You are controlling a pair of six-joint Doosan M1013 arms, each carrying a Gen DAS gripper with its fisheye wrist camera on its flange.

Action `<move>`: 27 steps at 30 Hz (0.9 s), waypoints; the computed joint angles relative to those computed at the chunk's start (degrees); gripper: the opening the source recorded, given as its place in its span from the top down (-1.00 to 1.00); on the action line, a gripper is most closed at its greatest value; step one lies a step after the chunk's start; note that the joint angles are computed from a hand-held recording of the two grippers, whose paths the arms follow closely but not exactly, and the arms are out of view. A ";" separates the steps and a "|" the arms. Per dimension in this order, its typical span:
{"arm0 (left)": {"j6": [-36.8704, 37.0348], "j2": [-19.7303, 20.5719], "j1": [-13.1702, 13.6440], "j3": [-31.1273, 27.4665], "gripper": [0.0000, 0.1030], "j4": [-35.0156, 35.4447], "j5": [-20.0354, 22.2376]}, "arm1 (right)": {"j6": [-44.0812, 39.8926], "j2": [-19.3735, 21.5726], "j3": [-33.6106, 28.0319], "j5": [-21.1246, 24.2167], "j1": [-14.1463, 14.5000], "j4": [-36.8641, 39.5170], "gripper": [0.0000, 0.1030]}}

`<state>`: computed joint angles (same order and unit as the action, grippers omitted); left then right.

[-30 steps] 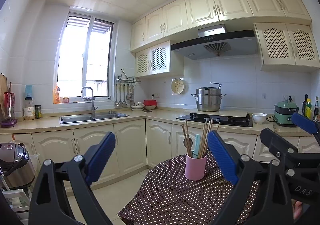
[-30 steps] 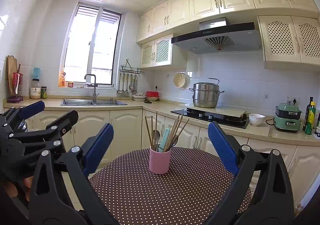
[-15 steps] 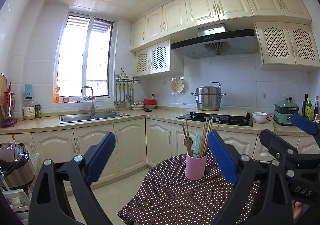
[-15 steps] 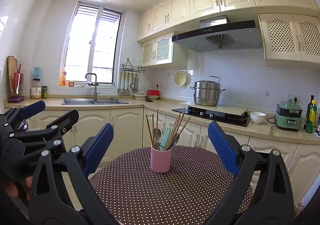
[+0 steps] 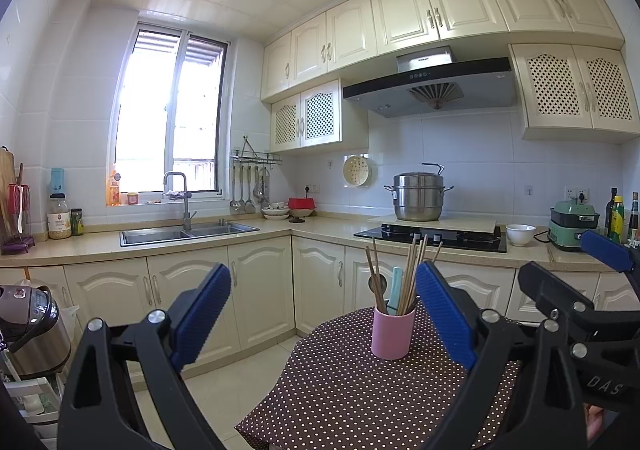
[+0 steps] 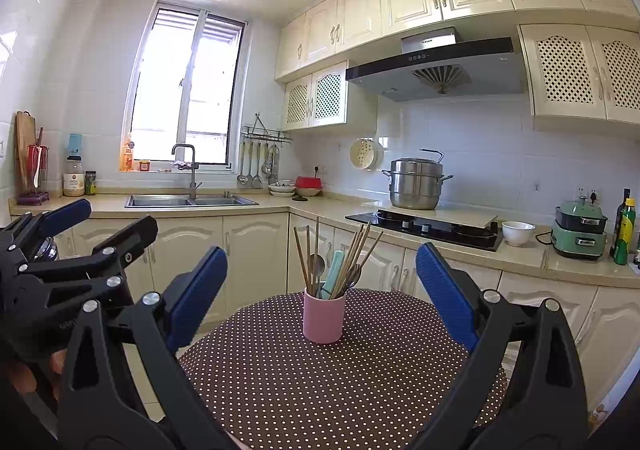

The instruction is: Organize utensils

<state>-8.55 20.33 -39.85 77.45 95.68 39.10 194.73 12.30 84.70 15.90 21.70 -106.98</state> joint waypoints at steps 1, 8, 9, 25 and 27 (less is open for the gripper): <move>-0.04 0.00 -0.01 0.03 -0.78 0.02 0.03 | -0.15 0.03 -0.05 0.01 -0.01 0.14 -0.82; 0.45 -0.03 0.04 -0.03 -0.78 -0.27 -0.01 | -0.27 0.07 -0.04 -0.14 -0.03 0.38 -0.82; 0.42 -0.04 0.06 0.00 -0.78 -0.23 -0.02 | -0.14 0.05 0.04 -0.16 -0.02 0.33 -0.82; 1.30 -0.08 0.36 -0.05 -0.78 -0.98 -0.57 | -2.72 0.10 -0.09 -0.65 -0.14 3.20 -0.82; 1.44 -0.06 0.39 -0.01 -0.78 -1.11 -0.61 | -3.25 0.09 -0.09 -0.62 -0.12 3.75 -0.82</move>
